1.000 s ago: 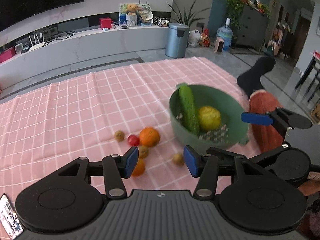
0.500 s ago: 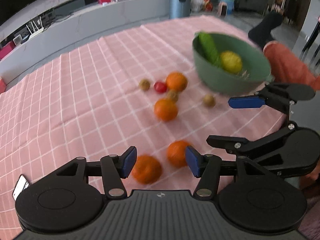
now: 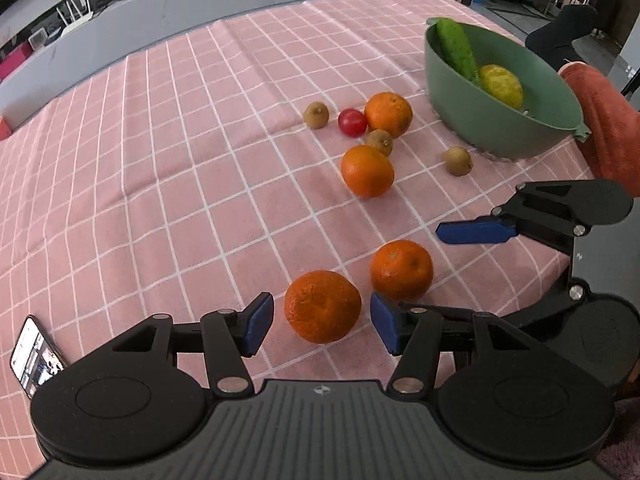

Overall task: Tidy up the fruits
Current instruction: 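Grasp an orange with the left tool while the right tool grasps another orange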

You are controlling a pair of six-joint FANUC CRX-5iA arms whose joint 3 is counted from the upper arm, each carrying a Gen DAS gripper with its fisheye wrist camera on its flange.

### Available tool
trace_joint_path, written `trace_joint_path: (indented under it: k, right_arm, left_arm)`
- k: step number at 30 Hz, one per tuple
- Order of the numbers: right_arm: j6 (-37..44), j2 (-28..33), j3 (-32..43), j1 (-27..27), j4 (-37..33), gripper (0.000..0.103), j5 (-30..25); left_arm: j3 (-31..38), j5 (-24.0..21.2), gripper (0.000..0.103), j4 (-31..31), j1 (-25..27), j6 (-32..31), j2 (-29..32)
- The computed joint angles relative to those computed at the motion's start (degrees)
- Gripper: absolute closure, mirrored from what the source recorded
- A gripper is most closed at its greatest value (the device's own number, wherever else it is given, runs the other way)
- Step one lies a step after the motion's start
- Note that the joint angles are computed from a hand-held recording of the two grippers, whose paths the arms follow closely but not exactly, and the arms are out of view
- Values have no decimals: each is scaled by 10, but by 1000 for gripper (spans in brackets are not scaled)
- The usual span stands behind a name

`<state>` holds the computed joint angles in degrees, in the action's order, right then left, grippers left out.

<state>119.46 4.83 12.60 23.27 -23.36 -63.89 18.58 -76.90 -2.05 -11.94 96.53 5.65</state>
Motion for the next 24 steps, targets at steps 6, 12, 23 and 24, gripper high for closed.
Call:
trace_joint_path:
  k: [6, 12, 23, 24]
  right_arm:
    - [1, 7, 3, 6, 2, 54, -1]
    - [-1, 13, 5, 7, 1, 62, -4]
    - [3, 6, 1, 1, -3, 63, 1]
    - [4, 5, 1, -1, -4, 63, 2]
  left_arm:
    - [2, -8, 37, 12, 8, 0, 13]
    - [8, -13, 39, 11, 8, 0, 20]
    - [27, -30, 52, -23, -5, 38, 32]
    - [28, -30, 52, -25, -7, 45, 33]
